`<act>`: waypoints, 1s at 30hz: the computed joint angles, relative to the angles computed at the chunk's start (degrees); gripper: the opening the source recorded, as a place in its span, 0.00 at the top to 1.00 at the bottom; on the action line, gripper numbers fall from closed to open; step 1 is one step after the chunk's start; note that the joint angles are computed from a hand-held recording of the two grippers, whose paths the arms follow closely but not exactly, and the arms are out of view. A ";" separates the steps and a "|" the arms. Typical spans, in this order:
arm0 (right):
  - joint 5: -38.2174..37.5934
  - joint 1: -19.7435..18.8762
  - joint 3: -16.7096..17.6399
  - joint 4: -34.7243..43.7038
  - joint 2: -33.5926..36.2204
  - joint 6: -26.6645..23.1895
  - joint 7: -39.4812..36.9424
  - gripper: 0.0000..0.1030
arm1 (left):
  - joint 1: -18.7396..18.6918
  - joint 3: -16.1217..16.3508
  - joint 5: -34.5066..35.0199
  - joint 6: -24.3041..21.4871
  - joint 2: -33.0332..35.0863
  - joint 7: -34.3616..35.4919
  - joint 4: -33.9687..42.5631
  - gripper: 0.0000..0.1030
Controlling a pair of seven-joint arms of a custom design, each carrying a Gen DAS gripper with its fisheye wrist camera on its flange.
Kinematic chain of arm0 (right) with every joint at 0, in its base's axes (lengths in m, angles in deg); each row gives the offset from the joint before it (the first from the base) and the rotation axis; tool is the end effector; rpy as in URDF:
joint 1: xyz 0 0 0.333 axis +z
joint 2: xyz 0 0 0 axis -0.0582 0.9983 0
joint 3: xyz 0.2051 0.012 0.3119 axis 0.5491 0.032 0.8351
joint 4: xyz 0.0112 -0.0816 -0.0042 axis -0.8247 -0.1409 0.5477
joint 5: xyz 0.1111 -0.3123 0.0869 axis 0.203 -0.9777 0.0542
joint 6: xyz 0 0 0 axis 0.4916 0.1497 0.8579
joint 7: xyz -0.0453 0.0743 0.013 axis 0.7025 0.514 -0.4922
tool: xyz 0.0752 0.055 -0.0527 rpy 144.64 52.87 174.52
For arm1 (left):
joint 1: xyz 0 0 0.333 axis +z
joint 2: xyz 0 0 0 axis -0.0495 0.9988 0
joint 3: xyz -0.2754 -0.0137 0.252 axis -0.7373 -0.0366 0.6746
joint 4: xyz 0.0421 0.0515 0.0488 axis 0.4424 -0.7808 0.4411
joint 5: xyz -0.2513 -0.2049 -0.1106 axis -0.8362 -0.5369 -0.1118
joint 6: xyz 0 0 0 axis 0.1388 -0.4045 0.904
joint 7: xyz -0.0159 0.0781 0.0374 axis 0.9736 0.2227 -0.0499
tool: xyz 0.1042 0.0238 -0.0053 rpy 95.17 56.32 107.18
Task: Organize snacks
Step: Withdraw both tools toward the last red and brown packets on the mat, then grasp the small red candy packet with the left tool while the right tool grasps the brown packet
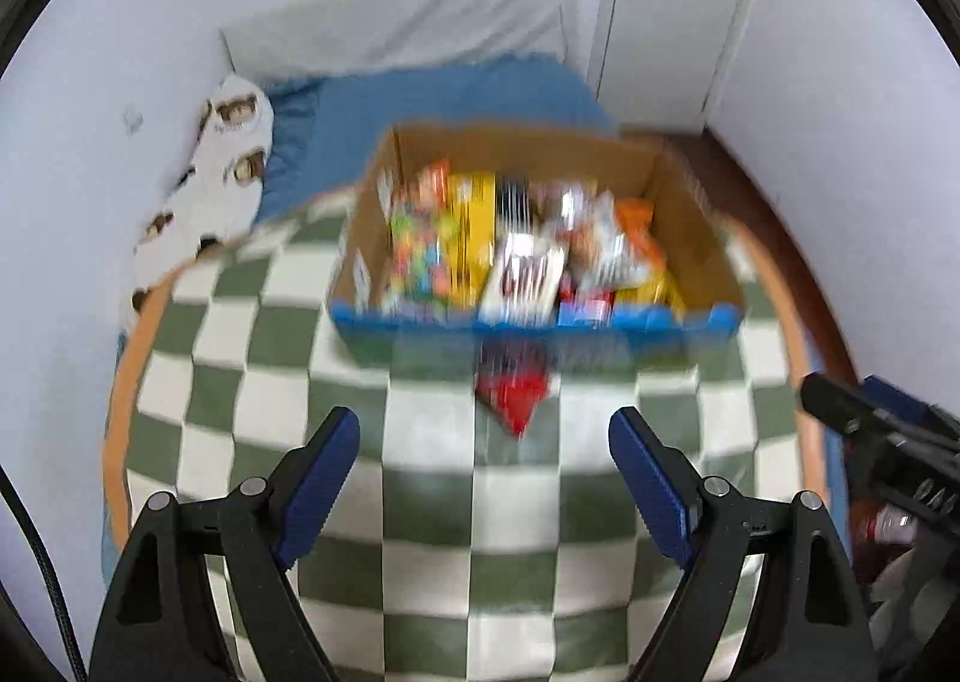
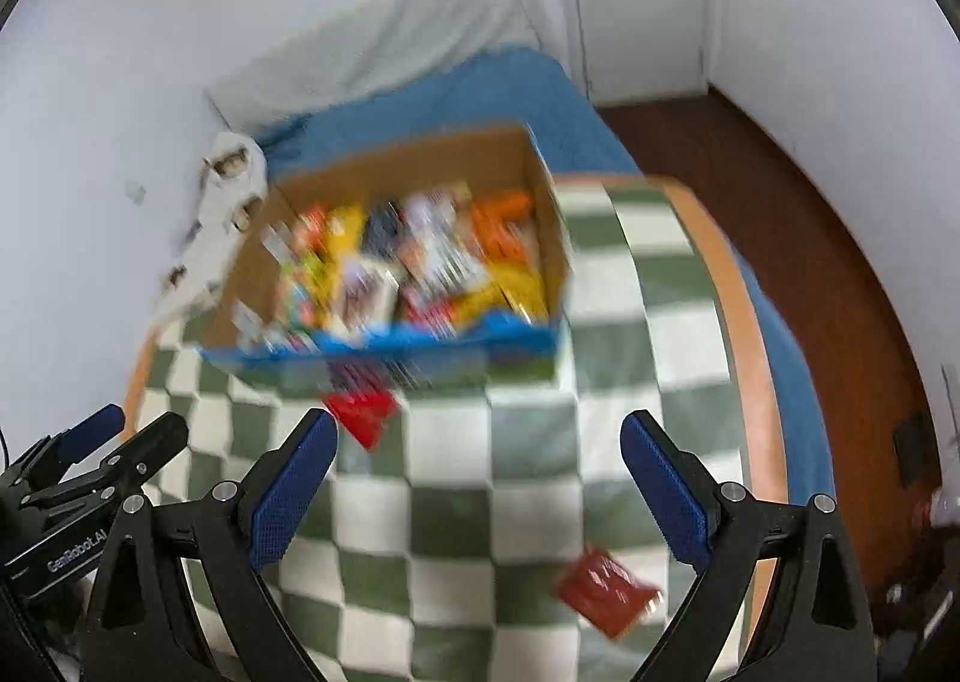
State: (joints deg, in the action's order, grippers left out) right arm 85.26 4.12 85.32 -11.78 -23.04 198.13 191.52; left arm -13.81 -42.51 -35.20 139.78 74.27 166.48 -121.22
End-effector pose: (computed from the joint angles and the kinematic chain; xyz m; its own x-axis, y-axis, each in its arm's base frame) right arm 0.6108 0.0853 0.6222 -0.2448 -0.9571 -0.1551 -0.8652 0.2878 -0.4106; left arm 0.6793 -0.1784 0.6436 -0.2027 -0.9791 0.0164 -0.8812 0.1751 -0.4391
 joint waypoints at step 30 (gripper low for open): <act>28.59 -8.68 1.49 -25.06 1.88 9.76 -6.52 0.34 | -1.90 1.43 3.44 -6.74 11.34 -4.73 3.06 0.17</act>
